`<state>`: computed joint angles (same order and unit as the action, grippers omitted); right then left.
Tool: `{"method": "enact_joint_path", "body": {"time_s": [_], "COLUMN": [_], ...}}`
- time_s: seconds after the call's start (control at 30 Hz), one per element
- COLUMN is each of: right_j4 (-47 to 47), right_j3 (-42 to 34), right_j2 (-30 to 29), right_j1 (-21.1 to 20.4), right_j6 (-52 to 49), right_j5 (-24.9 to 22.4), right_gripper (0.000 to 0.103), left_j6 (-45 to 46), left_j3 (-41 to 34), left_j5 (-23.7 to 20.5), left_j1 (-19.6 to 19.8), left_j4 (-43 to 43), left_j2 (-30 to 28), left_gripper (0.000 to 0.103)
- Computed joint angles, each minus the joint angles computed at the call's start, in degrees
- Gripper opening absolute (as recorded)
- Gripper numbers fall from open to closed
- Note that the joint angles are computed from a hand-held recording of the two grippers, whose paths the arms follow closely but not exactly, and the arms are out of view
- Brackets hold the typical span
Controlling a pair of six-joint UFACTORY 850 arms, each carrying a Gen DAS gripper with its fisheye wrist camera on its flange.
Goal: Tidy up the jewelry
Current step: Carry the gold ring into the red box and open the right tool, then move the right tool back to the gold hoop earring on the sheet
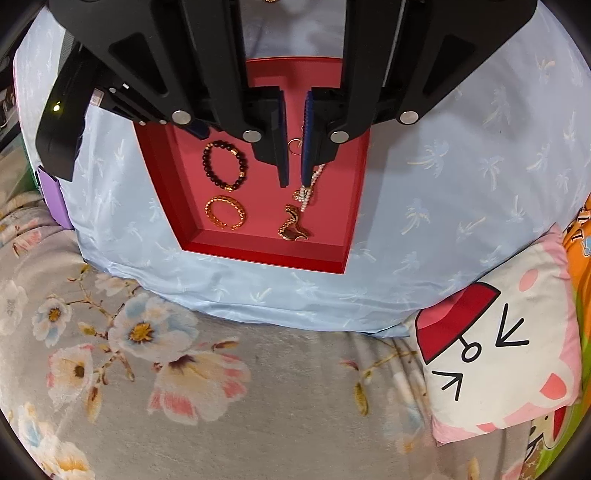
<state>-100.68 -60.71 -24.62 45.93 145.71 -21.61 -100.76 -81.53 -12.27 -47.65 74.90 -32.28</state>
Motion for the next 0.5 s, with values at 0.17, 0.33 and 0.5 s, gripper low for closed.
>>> {"method": "enact_joint_path", "body": {"time_s": [0.17,0.33,0.5], "right_j4": [-1.38,-1.28,5.21], "right_j3": [2.76,8.19,13.66], "right_j2": [3.45,9.58,15.0], "right_j1": [1.67,5.14,10.21], "right_j6": [2.68,5.81,4.62], "right_j5": [-4.43,-9.65,-14.4], "right_gripper": [0.032,0.036,0.036], "left_j6": [-11.25,-19.01,-23.61], "left_j3": [2.88,7.68,13.75], "left_j5": [-2.79,-3.78,-3.93], "left_j1": [-0.56,-1.21,-2.27], "left_j4": [9.31,15.57,17.98], "left_j2": [2.31,6.22,10.07], "left_gripper": [0.051,0.051,0.051]}}
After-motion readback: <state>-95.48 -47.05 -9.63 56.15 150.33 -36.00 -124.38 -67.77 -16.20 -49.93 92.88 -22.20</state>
